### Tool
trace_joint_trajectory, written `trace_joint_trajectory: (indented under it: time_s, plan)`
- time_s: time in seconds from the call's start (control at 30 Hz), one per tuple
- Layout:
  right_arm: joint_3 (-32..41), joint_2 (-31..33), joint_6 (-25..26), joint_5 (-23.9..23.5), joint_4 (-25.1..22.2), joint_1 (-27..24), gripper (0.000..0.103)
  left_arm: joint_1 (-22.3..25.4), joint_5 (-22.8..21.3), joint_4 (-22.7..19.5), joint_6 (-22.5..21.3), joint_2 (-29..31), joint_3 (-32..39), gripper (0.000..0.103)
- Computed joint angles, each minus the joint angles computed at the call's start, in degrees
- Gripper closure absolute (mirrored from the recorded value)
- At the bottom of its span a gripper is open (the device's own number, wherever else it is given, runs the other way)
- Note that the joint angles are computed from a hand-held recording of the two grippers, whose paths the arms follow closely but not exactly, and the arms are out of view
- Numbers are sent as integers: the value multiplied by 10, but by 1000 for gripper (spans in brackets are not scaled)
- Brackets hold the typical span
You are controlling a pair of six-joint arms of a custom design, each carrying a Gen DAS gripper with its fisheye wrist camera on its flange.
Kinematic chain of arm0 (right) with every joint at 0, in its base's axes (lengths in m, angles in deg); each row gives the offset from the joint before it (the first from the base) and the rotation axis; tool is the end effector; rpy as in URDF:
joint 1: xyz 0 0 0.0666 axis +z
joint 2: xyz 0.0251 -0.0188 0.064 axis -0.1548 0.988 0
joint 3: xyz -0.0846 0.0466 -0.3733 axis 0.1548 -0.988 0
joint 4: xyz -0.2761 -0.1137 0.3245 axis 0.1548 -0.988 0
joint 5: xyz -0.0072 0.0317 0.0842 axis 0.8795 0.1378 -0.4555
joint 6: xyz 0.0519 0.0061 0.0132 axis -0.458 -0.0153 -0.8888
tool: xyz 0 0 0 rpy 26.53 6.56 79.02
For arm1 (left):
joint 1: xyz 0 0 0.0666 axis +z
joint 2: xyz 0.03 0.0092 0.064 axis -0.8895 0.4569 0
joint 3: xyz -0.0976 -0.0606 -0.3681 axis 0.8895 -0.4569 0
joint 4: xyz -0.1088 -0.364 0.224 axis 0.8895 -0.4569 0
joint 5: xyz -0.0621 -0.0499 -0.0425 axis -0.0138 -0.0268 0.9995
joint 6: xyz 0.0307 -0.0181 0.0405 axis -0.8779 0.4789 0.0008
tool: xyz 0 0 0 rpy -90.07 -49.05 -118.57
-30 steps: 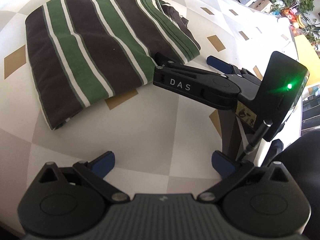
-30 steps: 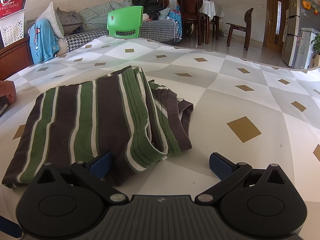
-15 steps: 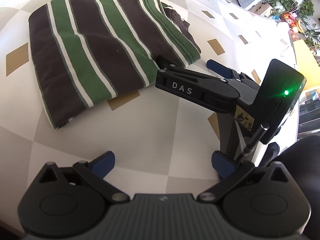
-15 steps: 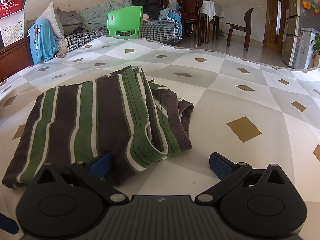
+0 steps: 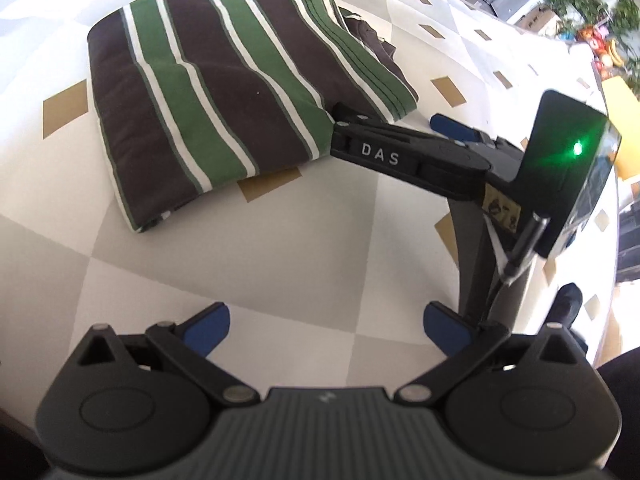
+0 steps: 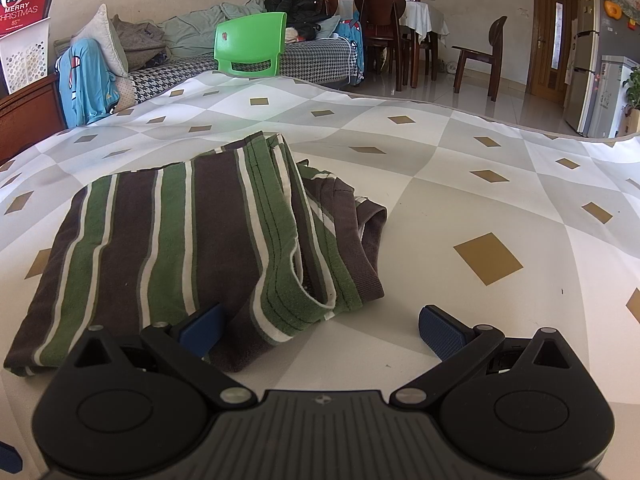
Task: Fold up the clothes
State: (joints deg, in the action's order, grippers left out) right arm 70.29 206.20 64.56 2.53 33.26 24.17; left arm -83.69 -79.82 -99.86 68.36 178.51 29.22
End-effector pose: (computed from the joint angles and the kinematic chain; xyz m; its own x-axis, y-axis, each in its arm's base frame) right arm 0.6504 0.4188 0.3307 -0.5738 -0.2748 -0.7715 -0.4324 0.9017 0.0005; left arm 0.5473 -0.2151 0.3984 -0.9517 -0.1520 -0.2669 -0.0647 0.9487 -0.3096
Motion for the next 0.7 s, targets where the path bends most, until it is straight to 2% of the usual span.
trace_joint_trajectory:
  time_s: [0.03,0.1,0.2,0.43,0.5,0.7]
  plan:
    - [0,0,0,0,0,0,0,-3,-13,-8,-11,5,6,0]
    - [0,0,0,0,0,0,0,-5,-23,-15,1,9,13,0]
    - [0,0,0,0,0,0,0,-12,-25,6,22,0,9,0]
    - [0,0,0,0,0,0,0,-46,-100,-3,10,20,31,0]
    - [0,0,0,0,0,0,1,-57,-131,-5,-10,23,37,0]
    - [0,0,0,0,0,0,1,-81,-202,-6,-22,13,30,0]
